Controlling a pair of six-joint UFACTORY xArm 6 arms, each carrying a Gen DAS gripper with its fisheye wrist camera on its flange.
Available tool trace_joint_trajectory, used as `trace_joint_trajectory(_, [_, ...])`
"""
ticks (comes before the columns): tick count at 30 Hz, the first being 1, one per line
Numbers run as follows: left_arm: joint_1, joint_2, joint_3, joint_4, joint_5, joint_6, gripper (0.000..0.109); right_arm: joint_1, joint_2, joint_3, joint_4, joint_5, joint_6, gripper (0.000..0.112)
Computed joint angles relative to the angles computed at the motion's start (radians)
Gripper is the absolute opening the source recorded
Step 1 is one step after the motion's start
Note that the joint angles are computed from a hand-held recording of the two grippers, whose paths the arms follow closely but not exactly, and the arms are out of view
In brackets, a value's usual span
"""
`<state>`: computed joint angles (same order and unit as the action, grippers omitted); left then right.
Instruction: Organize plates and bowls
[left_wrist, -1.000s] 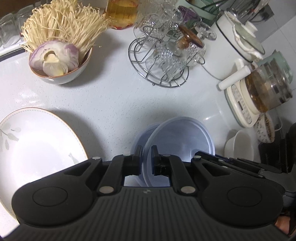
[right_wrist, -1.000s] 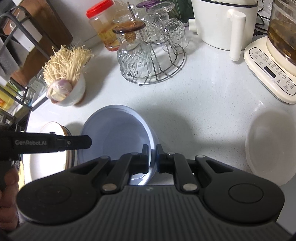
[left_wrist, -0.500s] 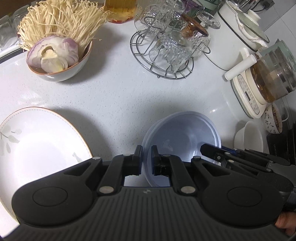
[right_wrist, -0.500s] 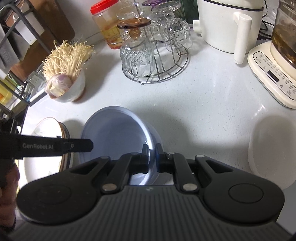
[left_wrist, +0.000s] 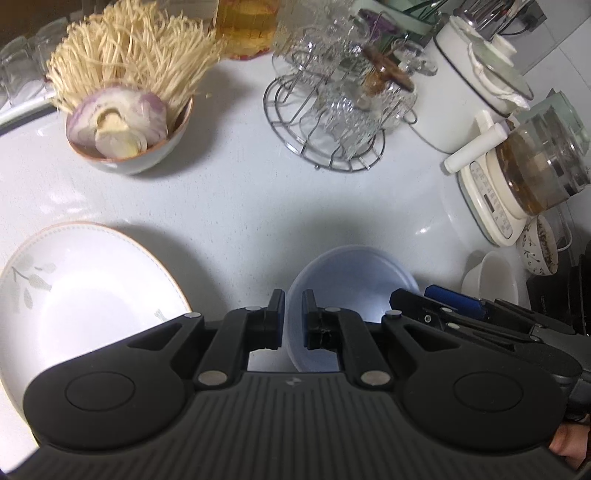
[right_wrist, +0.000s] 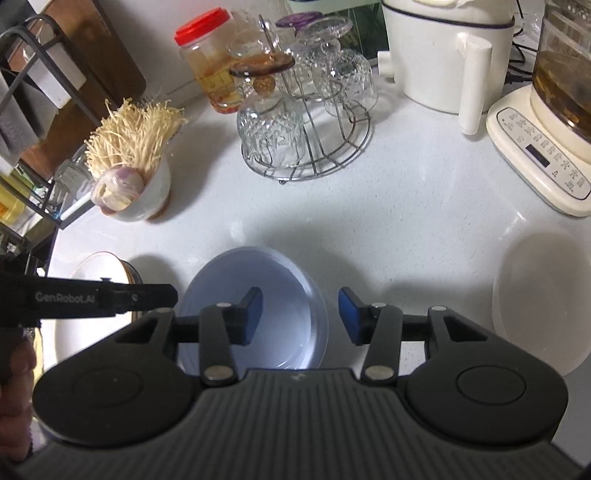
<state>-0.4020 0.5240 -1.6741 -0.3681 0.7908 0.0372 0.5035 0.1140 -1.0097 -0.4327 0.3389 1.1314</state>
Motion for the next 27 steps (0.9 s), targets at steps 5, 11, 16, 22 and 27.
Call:
trace_joint_trajectory(5, [-0.001, -0.028, 0.007, -0.014, -0.012, 0.025, 0.009, 0.004, -0.028, -0.002, -0.067, 0.012, 0.06, 0.048])
trace_joint_trajectory(11, [-0.004, -0.06, 0.01, -0.03, -0.017, 0.055, 0.009, 0.012, -0.069, -0.002, -0.144, 0.033, 0.136, 0.048])
trace_joint_trajectory(16, [-0.011, -0.096, 0.021, -0.052, -0.039, 0.086, 0.009, 0.022, -0.107, -0.005, -0.213, 0.06, 0.192, 0.048])
trace_joint_trajectory(22, [-0.02, -0.133, 0.029, -0.09, -0.061, 0.141, 0.009, 0.03, -0.147, -0.013, -0.328, 0.091, 0.293, 0.048])
trace_joint_trajectory(27, [-0.027, -0.146, 0.027, -0.107, -0.072, 0.178, 0.009, 0.039, -0.181, -0.012, -0.434, 0.122, 0.385, 0.048])
